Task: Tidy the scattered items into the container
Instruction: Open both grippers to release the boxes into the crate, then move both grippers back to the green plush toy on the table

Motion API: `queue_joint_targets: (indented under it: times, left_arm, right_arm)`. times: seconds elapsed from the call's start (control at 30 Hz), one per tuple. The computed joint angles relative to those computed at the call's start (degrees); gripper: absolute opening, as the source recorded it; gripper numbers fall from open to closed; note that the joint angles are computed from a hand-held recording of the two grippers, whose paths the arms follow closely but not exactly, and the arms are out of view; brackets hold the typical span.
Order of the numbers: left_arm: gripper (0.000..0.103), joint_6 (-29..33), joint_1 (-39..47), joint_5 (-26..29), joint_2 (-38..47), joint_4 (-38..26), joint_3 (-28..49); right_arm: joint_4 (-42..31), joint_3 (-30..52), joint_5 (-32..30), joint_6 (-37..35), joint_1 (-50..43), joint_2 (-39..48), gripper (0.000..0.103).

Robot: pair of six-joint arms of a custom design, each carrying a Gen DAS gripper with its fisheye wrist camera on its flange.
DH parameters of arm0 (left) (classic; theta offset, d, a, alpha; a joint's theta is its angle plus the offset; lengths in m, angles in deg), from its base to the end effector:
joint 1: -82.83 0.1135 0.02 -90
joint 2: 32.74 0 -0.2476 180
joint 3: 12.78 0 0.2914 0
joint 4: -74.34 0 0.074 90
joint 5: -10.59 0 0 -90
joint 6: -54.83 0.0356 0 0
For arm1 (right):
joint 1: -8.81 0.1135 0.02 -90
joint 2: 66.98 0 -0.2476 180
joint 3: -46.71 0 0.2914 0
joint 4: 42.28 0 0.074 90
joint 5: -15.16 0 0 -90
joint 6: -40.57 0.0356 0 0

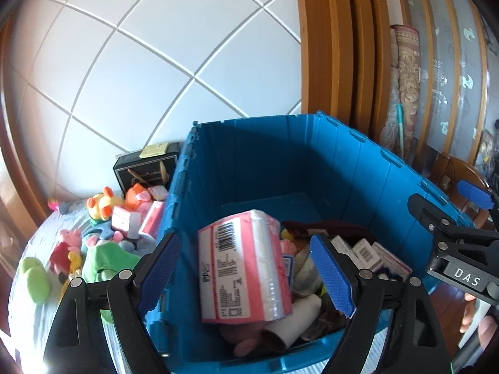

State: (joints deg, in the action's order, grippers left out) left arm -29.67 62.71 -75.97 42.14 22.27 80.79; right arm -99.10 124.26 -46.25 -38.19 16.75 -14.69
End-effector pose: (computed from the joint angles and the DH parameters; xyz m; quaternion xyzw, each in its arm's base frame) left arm 0.3025 -0.1131 0.3856 0.2090 0.8549 -0.0865 0.4668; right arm 0.2220 0.0138 0.3786 0.1448 0.8419 -0.1337 0.5023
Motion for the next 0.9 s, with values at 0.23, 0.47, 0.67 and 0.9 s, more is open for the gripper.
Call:
queue_joint_targets:
  times: [0.23,0.47,0.67,0.9]
  left_arm:
    - [0.092,2.1,12.9,6.6,-2.2,1.1,-1.5]
    - [0.096,6.9,30.5,17.0,1.4,2.2,-0.1]
    - [0.096,14.1,46.4,24.6,13.1,2.2,7.2]
    - [0.096,20.7,56.8,23.5,33.6,-2.9,25.6]
  right_arm:
    - [1.4,5.9,8.7,4.1,14.2,7.6,0.103]
    - [5.6,15.9,16.5,7.9,28.1,21.4,0.103]
    - [9.0,29.9,19.7,11.5,36.6,38.8,0.103]
    - [-0.3,55.5,15.7,18.7,40.4,64.0,0.103]
